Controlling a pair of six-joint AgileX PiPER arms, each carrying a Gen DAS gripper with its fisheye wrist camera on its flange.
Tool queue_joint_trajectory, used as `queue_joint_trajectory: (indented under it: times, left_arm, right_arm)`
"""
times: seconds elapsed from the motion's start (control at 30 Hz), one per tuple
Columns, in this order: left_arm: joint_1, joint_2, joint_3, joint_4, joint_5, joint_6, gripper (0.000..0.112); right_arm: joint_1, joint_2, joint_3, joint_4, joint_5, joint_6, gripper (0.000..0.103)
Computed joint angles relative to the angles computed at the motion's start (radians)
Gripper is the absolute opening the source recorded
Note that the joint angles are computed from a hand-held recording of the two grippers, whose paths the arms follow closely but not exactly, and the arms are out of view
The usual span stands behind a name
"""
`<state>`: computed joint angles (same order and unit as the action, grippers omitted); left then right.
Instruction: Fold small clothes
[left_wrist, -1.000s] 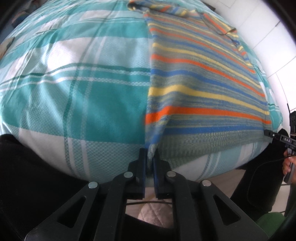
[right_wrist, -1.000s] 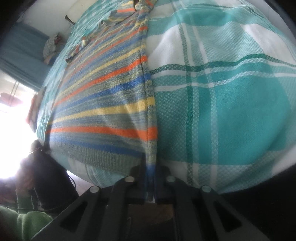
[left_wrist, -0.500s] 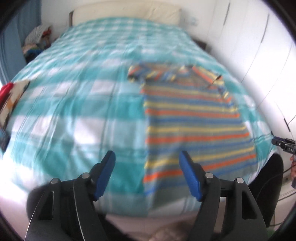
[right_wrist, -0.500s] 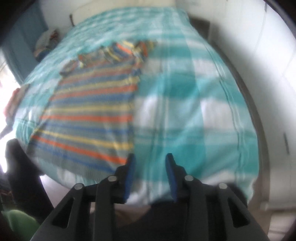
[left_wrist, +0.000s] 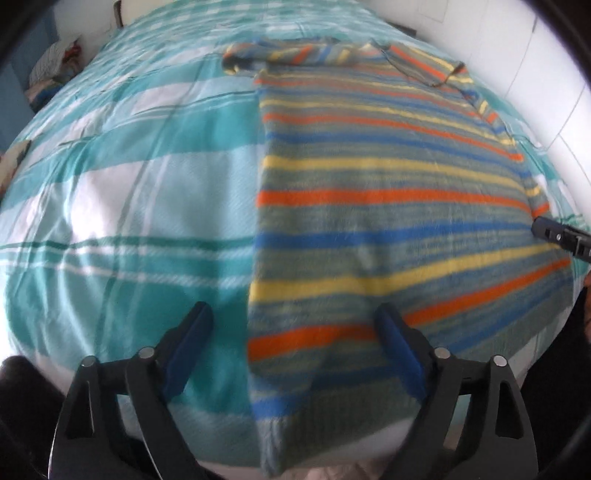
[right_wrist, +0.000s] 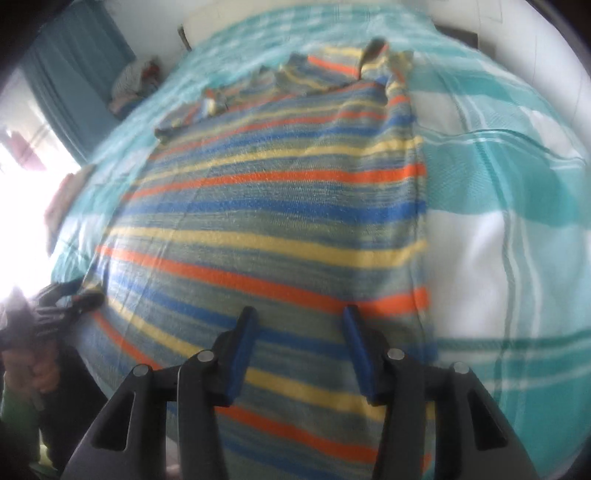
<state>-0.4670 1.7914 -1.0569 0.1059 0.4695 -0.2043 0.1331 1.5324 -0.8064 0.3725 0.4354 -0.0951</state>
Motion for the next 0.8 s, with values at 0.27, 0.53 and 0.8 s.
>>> queue_joint_trajectory:
  times: [0.27, 0.53, 0.8]
  left_arm:
    - [-0.008, -0.053, 0.068, 0.051, -0.013, -0.077, 0.094]
    - [-0.006, -0.121, -0.014, -0.055, -0.054, 0.018, 0.095]
    - [-0.015, 0.131, -0.225, 0.047, -0.231, -0.147, 0.096]
  right_arm:
    - [0.104, -0.063, 0.037, -0.32, 0.026, 0.354, 0.051]
    - [0.117, -0.125, -0.055, -0.329, 0.267, 0.281, 0.057]
    - [0.047, -0.073, -0.517, -0.475, 0.509, 0.072, 0.059]
